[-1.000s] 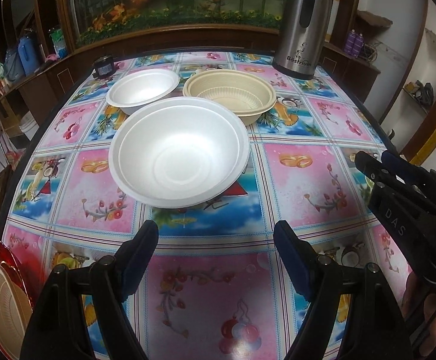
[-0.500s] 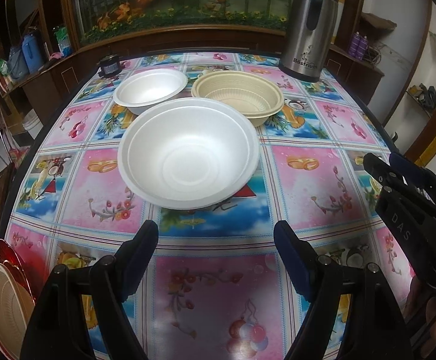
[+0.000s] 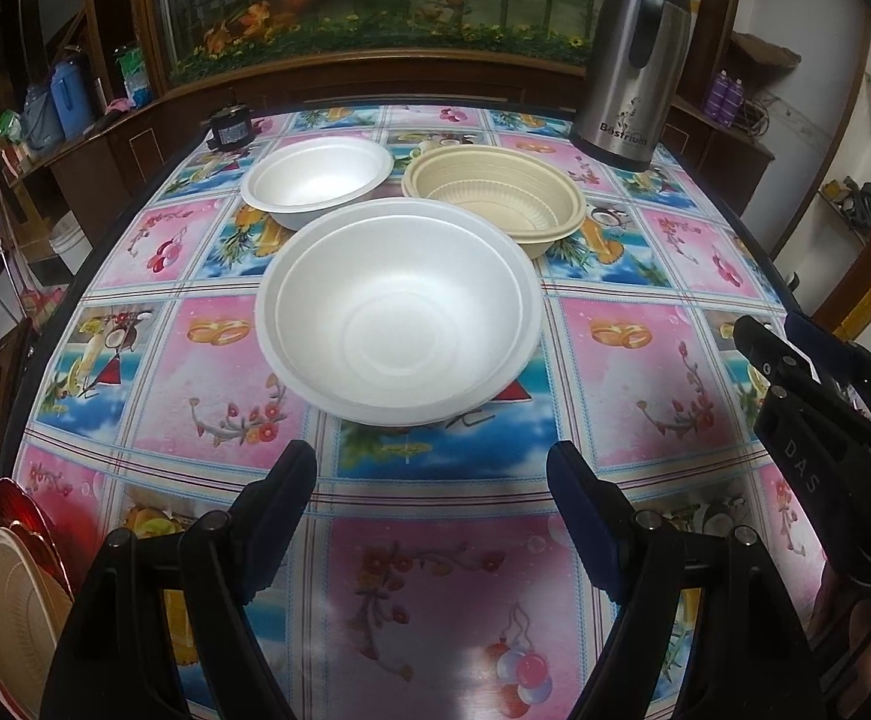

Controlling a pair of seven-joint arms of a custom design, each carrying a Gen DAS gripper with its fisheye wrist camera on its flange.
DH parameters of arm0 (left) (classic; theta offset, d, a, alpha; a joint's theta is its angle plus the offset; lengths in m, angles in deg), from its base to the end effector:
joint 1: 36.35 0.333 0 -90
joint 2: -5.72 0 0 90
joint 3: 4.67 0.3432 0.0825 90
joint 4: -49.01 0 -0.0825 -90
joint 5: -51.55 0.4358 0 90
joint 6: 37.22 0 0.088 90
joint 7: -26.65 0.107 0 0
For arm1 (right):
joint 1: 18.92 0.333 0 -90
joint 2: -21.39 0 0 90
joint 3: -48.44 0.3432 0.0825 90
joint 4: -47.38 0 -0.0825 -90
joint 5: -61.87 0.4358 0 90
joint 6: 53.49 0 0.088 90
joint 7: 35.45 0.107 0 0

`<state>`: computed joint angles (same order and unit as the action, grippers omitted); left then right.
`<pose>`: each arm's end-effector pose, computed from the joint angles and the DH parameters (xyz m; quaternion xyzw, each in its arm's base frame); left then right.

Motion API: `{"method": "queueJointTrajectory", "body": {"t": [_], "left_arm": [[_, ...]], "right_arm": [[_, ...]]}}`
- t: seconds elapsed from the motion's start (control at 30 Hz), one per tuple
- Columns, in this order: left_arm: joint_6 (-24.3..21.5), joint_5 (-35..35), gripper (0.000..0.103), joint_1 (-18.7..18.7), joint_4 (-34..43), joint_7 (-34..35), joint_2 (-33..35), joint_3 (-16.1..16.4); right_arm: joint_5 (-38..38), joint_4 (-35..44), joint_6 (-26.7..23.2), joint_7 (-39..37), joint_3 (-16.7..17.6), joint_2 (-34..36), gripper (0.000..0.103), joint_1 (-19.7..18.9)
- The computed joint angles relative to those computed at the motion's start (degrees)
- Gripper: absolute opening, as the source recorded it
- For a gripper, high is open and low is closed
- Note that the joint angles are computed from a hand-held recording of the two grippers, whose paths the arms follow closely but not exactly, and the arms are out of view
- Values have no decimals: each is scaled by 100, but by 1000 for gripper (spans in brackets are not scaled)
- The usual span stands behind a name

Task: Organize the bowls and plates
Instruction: 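Move the left gripper to the white plate rim and close on it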

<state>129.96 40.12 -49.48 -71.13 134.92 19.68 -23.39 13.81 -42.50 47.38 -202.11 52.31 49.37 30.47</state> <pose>0.5750 -0.3326 0.3668 -0.4194 0.8574 -0.2773 0.1102 0.4910 0.5366 0.3631 -0.4360 0.8097 -0.3822 0.0910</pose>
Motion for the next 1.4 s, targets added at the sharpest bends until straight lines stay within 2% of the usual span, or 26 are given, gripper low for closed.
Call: {"method": "queueJointTrajectory", "body": {"t": [0.2,0.43,0.53,0.6,0.73,0.8,0.83,0.9,1.07,1.13,1.3,1.33,1.4], "left_arm": [[-55,-23,79,40,108,-43,96,5],[-190,-189,79,190,183,76,95,-27],[-118,-235,79,228,231,-39,61,78],[1,-330,79,297,295,-140,65,122],[80,224,79,43,551,-1046,219,594],[117,540,79,-83,697,-1583,341,807],[138,878,79,-279,782,-2047,413,1062],[126,1080,79,-268,923,-2380,540,1077],[15,1827,79,-542,1289,-3301,859,1379],[-29,2188,79,-732,1420,-3742,972,1595],[-33,2845,79,-928,1566,-4539,1116,1855],[-53,2958,79,-946,1609,-4648,1159,1881],[-187,2981,79,-815,1701,-4625,1228,1717]], "right_arm": [[25,203,-130,-207,-26,142,39,18],[123,259,-35,-313,-56,196,39,-6],[141,105,329,-244,-65,90,39,-84],[115,-144,869,-55,-66,-69,39,-195],[-36,-600,2031,483,-109,-317,39,-425],[-145,-692,2406,733,-154,-339,39,-486],[-194,-696,2573,818,-172,-319,39,-512],[-270,-686,2951,960,-215,-251,39,-576],[-39,-352,3474,815,-313,115,39,-691],[116,-234,3540,719,-377,236,39,-693],[261,-269,3592,865,-573,279,39,-602],[238,-329,3673,948,-603,257,39,-596],[199,-452,3891,1151,-651,222,39,-611]]}}
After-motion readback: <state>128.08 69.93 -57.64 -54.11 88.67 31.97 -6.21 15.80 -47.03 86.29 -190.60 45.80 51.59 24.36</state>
